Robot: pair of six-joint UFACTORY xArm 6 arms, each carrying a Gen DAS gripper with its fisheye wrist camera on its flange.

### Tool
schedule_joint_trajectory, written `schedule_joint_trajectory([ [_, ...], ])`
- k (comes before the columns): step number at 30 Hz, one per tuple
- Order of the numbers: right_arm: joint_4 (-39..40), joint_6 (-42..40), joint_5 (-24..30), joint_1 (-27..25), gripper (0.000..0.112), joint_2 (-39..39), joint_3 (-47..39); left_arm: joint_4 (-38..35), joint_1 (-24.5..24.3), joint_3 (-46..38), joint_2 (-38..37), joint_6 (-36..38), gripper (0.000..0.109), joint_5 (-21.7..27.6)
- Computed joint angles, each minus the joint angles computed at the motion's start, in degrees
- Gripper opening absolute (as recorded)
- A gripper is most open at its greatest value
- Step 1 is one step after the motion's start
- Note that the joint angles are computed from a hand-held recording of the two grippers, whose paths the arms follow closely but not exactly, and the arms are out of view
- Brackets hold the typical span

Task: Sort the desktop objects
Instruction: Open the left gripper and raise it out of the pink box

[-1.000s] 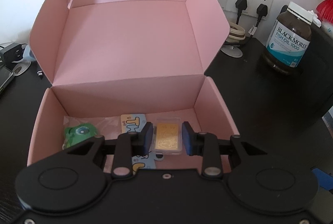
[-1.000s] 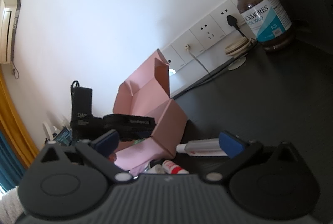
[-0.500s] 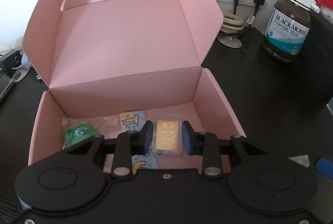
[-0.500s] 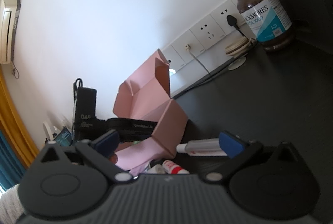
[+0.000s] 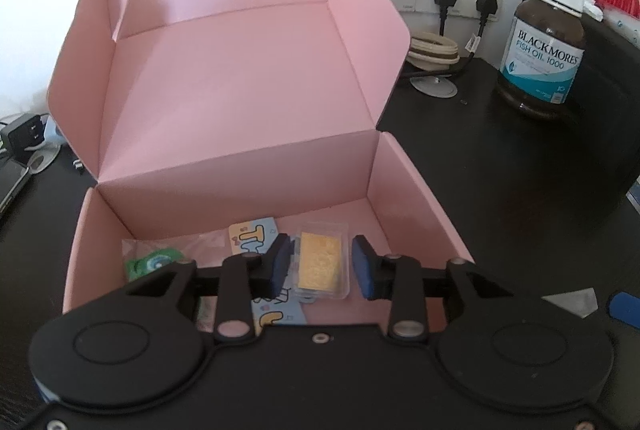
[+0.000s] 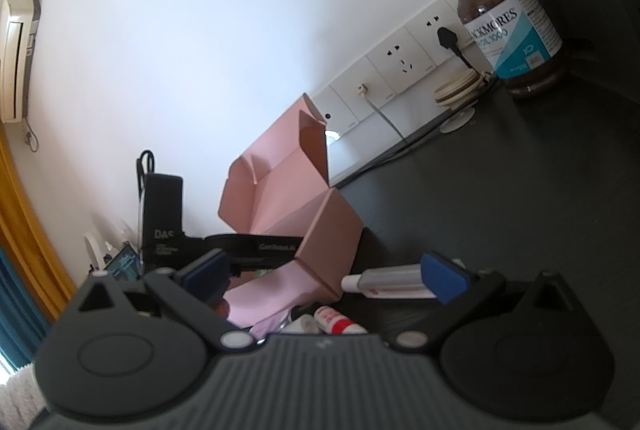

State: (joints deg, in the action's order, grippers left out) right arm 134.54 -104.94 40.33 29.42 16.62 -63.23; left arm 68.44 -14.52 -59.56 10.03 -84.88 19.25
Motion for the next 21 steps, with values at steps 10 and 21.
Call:
schedule_joint_trajectory([
  [10, 0.2, -0.1, -0.1, 0.1, 0.102, 0.0, 0.0, 13.8, -1.0, 1.1, -3.2, -11.8, 0.071, 1.8],
  [21, 0.0, 0.7, -0.3, 0.0, 0.102, 0.3, -0.4, 28.1, -6.3, 7.1, -11.2, -22.3, 0.1, 10.1],
])
